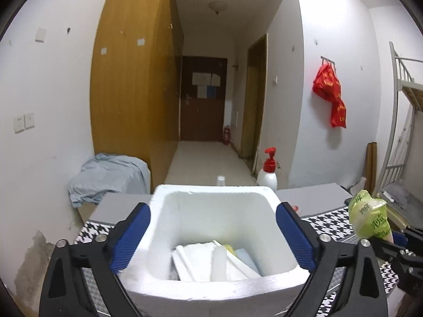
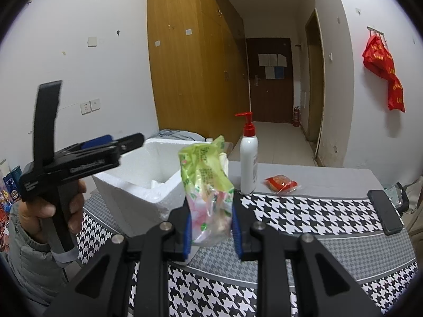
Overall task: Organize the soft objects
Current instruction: 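Lower the foam stick into the foam box and open the left gripper, then lower the green snack bag into the foam box and open the right gripper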
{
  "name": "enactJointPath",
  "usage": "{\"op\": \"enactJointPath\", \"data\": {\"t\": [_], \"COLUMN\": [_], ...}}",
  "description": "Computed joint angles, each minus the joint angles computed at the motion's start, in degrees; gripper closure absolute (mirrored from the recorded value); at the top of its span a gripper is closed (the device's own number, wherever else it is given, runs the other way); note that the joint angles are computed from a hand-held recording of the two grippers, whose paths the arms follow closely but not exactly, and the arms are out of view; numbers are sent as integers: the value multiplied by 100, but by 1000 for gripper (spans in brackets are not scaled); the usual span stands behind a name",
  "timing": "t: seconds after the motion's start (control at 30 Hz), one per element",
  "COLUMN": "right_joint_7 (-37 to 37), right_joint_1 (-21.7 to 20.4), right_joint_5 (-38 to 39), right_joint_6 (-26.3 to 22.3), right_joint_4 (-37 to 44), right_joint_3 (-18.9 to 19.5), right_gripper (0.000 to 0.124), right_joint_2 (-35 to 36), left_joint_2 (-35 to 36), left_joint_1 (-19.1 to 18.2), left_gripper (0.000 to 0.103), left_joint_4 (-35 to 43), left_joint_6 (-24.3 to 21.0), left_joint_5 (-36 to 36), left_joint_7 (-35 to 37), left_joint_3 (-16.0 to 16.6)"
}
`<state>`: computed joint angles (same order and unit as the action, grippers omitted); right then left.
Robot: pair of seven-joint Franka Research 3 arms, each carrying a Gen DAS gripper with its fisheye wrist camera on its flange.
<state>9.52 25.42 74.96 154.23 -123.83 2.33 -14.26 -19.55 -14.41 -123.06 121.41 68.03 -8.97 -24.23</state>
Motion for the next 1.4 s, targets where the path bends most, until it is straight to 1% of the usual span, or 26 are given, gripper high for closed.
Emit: {"op": "enactJointPath", "data": {"t": [0.1, 0.2, 0.37, 0.53, 0.6, 0.7, 0.87, 0.93, 1.03, 1.2, 1.4], "right_joint_7": [35, -38, -56, -68, 53, 253, 327, 297, 308, 406, 471], "right_joint_1": [-7, -8, -38, -2, 10, 43, 131, 160, 206, 267, 325], "right_joint_5": [8, 95, 69, 18, -87, -266, -403, -433, -469, -652, -785], "right_joint_6": [-31, -199, -350, -432, -345, -324, -242, -340, -337, -257, -163], "right_joint_4": [27, 64, 160, 317, 404, 538, 588, 600, 637, 739, 887], "right_joint_3": [-6, -34, 0, 80, 151, 224, 301, 290, 319, 393, 461], "right_gripper": [95, 95, 95, 95, 95, 95, 95, 95, 95, 95, 95], "right_joint_2": [34, 51, 110, 226, 295, 391, 424, 411, 430, 548, 690], "left_joint_2": [-149, -316, -426, -723, -804, -957, -1147, -1263, -1350, -1424, -1497], "left_joint_1": [-1, -25, -87, -162, -151, -164, -148, -171, -193, -255, -332], "left_gripper": [5, 2, 2, 2, 1, 1, 1, 1, 1, 1, 1], "left_joint_4": [-99, -194, -219, -468, -517, -633, -758, -841, -909, -1024, -1188], "left_joint_6": [-250, -507, -1163, -1248, -1400, -1437, -1815, -1897, -1997, -2025, -1931], "left_joint_5": [60, 13, -124, -202, -244, -314, -486, -542, -626, -762, -957], "left_joint_7": [-143, -252, -153, -184, -224, -283, -446, -441, -405, -324, -378], "left_joint_3": [-95, -163, -346, -328, -385, -383, -492, -486, -497, -496, -456]}}
